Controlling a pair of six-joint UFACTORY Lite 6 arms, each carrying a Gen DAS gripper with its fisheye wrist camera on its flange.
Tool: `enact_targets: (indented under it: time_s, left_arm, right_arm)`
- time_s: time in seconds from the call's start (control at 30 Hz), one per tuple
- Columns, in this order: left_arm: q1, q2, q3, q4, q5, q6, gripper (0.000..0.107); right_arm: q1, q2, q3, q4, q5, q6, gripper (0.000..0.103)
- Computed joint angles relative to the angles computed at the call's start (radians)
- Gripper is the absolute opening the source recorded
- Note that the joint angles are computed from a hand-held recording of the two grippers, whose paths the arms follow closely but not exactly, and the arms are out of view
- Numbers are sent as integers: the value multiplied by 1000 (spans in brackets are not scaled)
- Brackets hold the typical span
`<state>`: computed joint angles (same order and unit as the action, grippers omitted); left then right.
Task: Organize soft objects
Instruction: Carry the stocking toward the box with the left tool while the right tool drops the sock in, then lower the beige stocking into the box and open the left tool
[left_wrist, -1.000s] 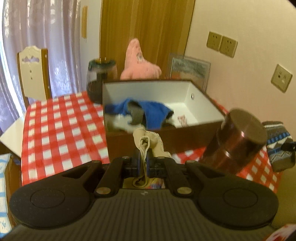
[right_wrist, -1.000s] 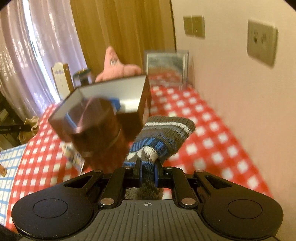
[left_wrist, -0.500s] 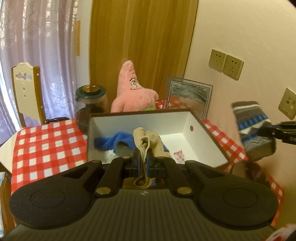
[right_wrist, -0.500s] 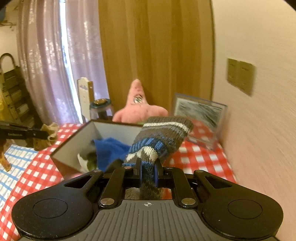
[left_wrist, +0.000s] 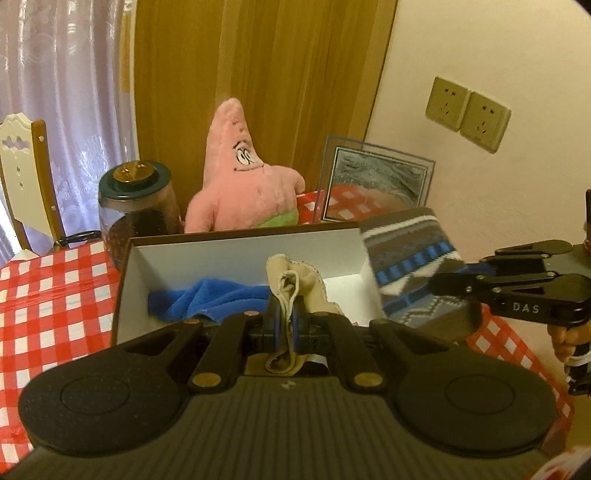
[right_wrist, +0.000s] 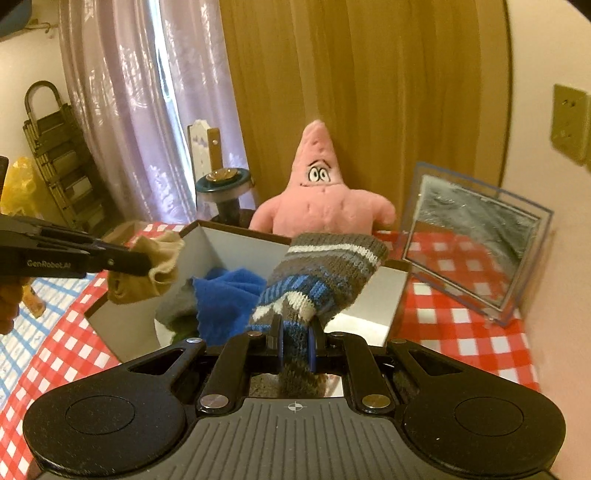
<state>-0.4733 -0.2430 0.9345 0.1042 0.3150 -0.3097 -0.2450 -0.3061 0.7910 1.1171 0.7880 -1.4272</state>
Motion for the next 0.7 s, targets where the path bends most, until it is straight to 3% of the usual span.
enact_targets:
  time_s: [0.1,0.13,0.17,0.23,0.6,0.67,0.7]
  left_arm:
    - [4,76,41,-7,-18,7,5]
    - [9,99,53,-23,-23,23,5]
    - [9,124,66,-30,-30,30,5]
    - [6,168,88,-20,-38,20,5]
    - [2,317,165,-54,-60,58,8]
    - [2,336,185,-63,-66,71,18]
    - [1,342,192,-44,-70,53,31]
  right_arm:
    - [39,90,31,78,-38,-58,13]
    - [55,111,39,93,-58,-57,20]
    - [76,133,45,105,-95,-55,40]
    - [101,159,37,158,-152,-90,58]
    - [104,223,34,139,-167,-134,58]
    - [103,224,34,142,-172,-132,58]
    - [104,224,35,143,-174,-129,58]
